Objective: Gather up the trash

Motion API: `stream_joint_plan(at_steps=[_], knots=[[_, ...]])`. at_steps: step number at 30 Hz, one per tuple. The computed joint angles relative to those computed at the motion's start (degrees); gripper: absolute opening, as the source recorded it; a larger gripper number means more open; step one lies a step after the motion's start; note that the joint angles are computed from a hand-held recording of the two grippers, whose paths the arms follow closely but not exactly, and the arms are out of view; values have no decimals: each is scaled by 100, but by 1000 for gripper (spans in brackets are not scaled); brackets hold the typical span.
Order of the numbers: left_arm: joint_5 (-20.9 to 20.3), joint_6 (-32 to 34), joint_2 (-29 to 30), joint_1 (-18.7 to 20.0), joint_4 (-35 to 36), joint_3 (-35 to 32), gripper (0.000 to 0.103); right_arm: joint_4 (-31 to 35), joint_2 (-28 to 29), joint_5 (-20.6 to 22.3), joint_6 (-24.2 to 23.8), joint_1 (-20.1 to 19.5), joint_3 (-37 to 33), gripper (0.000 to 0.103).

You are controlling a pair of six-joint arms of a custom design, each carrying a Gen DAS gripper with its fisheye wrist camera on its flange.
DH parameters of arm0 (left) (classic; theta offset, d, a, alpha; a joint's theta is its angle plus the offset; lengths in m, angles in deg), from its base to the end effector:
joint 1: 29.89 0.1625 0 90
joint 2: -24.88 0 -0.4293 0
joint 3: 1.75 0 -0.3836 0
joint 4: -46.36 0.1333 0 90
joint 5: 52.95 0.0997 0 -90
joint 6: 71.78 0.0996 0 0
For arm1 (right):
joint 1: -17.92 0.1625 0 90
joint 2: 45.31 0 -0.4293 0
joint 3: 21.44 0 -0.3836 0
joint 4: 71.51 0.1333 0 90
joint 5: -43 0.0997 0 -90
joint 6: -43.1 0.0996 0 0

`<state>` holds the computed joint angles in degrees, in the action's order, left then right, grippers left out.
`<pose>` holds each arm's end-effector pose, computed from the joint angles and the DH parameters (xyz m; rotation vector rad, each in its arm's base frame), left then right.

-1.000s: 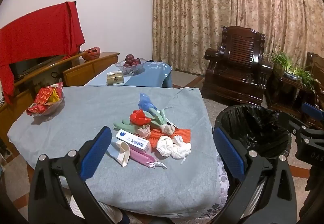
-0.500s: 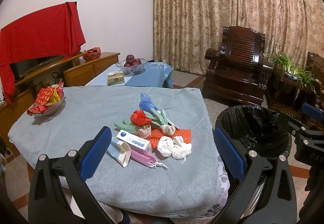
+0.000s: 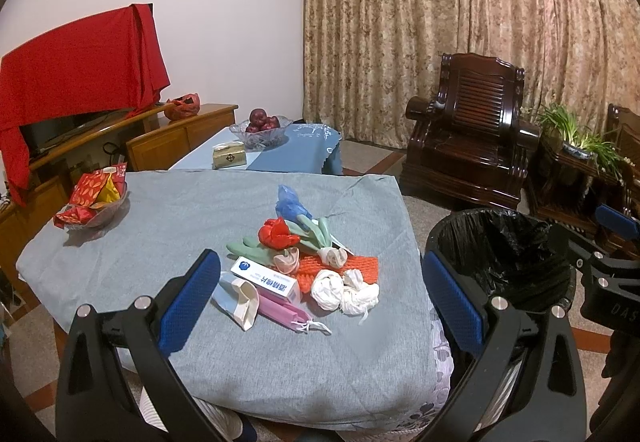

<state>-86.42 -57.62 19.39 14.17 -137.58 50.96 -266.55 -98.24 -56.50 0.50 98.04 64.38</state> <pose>-0.4217 -0.7092 -0.0431 0.6362 2.0841 -1.1942 -0.0058 -0.7146 0.3615 0.4735 -2.0680 1.3060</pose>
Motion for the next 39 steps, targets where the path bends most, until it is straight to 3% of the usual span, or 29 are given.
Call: stream_joint_plan(at_steps=[39], knots=[[-5,-15,-3,1,-2,12,98,22,44,1,41,-11,-29,97]])
